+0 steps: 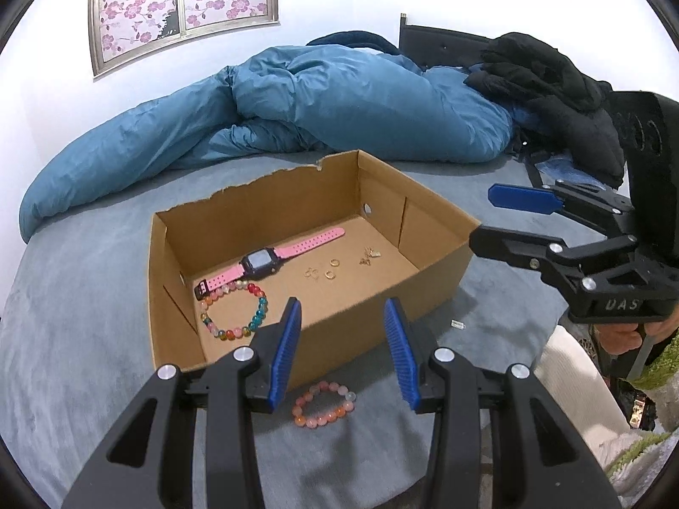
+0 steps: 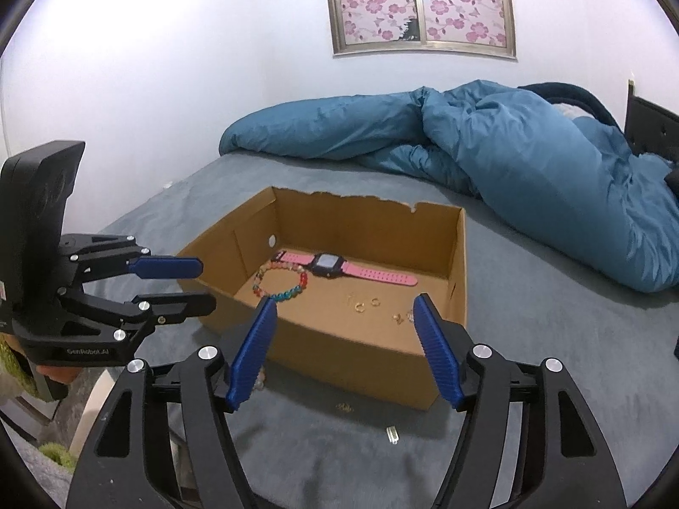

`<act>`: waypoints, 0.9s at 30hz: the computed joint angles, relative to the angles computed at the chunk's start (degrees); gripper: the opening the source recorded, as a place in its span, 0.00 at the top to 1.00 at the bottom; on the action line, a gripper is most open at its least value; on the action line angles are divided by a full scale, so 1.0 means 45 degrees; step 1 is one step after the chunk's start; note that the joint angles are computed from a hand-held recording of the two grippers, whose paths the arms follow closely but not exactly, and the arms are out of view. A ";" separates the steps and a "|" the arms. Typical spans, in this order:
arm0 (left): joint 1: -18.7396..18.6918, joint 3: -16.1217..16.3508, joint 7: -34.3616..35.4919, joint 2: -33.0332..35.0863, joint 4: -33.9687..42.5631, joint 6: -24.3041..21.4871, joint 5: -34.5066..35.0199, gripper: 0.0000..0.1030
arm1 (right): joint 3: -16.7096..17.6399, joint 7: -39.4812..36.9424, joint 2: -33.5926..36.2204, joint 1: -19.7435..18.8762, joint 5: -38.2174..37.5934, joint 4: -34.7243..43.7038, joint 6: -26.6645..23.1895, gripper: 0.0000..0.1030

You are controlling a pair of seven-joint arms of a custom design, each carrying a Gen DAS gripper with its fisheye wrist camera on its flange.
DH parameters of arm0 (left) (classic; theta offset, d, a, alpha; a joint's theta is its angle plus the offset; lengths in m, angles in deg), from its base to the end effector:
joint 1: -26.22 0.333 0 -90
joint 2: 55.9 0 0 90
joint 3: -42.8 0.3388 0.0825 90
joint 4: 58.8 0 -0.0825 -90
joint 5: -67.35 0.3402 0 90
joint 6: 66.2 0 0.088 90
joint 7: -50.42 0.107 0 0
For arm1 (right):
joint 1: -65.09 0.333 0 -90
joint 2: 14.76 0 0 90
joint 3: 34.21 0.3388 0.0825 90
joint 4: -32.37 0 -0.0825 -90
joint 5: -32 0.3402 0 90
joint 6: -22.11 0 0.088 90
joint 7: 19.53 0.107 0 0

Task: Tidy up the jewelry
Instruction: 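Withdraw both tools from the box back over the bed sheet, then move both open tools toward the small gold charm and silver tag charm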

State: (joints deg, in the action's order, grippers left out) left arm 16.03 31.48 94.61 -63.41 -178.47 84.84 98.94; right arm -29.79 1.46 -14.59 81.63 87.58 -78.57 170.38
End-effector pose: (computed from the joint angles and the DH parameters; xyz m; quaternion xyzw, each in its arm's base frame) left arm 0.4755 -0.2079 0.5945 -0.6605 0.6459 -0.2681 0.2733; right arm 0.5307 0.1868 0.5863 -0.8384 0.2980 -0.1347 0.4360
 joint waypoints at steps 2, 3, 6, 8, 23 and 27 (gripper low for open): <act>-0.0032 -0.0024 -0.0057 -0.0048 -0.0110 -0.0005 -0.0073 0.62 | -0.0023 0.0032 -0.0089 -0.0015 -0.0018 -0.0141 -0.0111 0.37; -0.0050 -0.0032 -0.0068 -0.0053 -0.0147 -0.0008 -0.0116 0.62 | -0.0039 0.0022 -0.0148 -0.0024 -0.0004 -0.0232 -0.0179 0.36; -0.0098 -0.0075 -0.0167 -0.0074 -0.0287 -0.0044 -0.0144 0.58 | -0.0080 -0.0110 -0.0313 -0.0032 0.0058 -0.0515 -0.0254 0.33; -0.0109 -0.0115 -0.0304 -0.0113 -0.0368 -0.0079 -0.0042 0.55 | -0.0120 -0.0172 -0.0384 -0.0051 -0.0021 -0.0682 -0.0376 0.31; -0.0460 -0.0404 -0.1029 -0.0054 -0.0793 -0.0794 0.0489 0.35 | -0.0450 -0.0074 -0.0740 -0.0533 -0.1542 -0.2053 -0.0073 0.25; -0.0565 -0.0417 -0.1144 0.0139 -0.0918 -0.0675 0.0476 0.35 | -0.0442 0.0066 -0.0771 -0.0559 -0.1818 -0.2273 0.0091 0.25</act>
